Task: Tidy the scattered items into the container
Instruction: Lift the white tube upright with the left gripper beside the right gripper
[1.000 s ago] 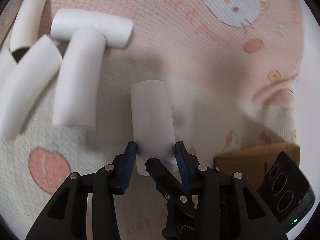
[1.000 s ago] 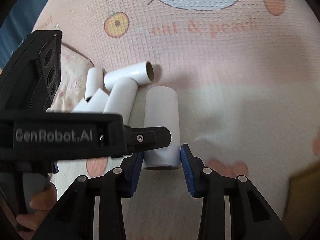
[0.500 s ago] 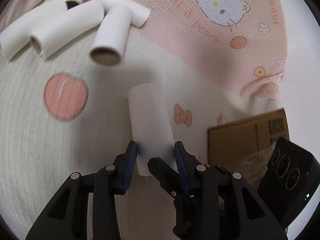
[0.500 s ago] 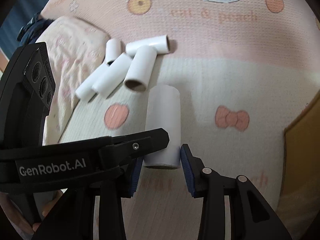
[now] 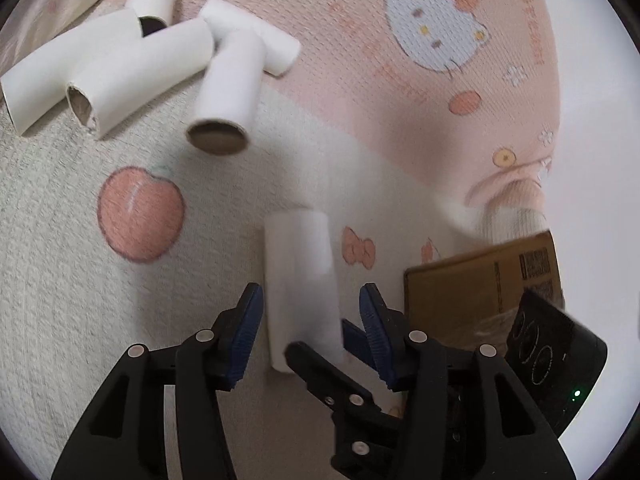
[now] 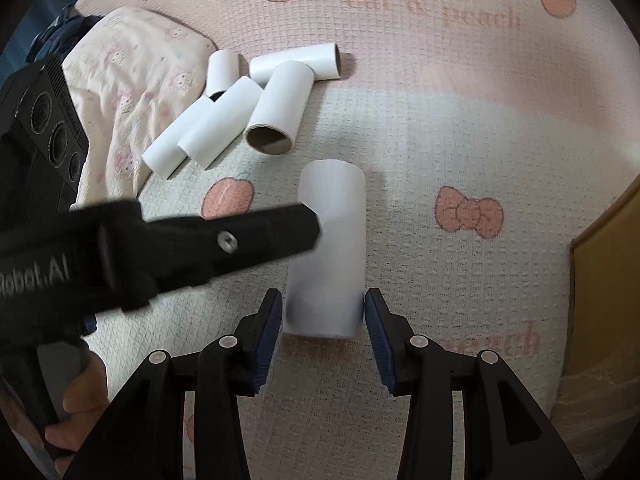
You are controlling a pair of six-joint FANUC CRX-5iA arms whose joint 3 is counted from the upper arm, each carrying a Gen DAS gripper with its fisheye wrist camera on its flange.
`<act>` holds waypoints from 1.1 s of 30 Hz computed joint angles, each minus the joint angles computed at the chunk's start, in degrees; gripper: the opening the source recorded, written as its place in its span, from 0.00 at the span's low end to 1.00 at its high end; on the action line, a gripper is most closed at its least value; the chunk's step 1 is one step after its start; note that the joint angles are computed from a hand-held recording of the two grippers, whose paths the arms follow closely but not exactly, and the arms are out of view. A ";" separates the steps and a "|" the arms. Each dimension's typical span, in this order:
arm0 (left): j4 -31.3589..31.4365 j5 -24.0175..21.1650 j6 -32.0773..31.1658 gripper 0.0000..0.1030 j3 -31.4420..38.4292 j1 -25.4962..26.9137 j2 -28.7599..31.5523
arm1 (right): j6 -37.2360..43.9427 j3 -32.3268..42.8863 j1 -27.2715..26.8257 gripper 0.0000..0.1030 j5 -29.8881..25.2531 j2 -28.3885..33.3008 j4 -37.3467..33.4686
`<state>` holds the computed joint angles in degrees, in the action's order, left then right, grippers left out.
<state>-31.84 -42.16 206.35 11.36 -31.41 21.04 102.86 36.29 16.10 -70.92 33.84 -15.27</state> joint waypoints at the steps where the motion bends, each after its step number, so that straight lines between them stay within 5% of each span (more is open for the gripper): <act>1: -0.32 0.60 0.59 0.53 -0.47 0.18 -0.16 | -0.05 0.62 -0.12 0.39 -0.43 0.39 -0.20; 10: 2.18 9.02 -1.44 0.52 -3.83 2.92 -0.41 | 0.18 2.67 0.03 0.39 -0.45 1.96 -0.62; 16: 3.91 7.37 -3.66 0.42 -2.66 3.21 0.57 | -0.75 4.17 -0.60 0.39 -2.11 3.03 -2.24; 23: 4.35 11.48 -0.59 0.45 -4.75 4.17 0.33 | -0.30 4.61 -0.98 0.39 -2.50 3.31 -3.56; 33: 0.42 6.17 2.00 0.46 0.05 1.34 0.83 | 0.20 2.42 -1.70 0.38 -1.67 0.38 -4.22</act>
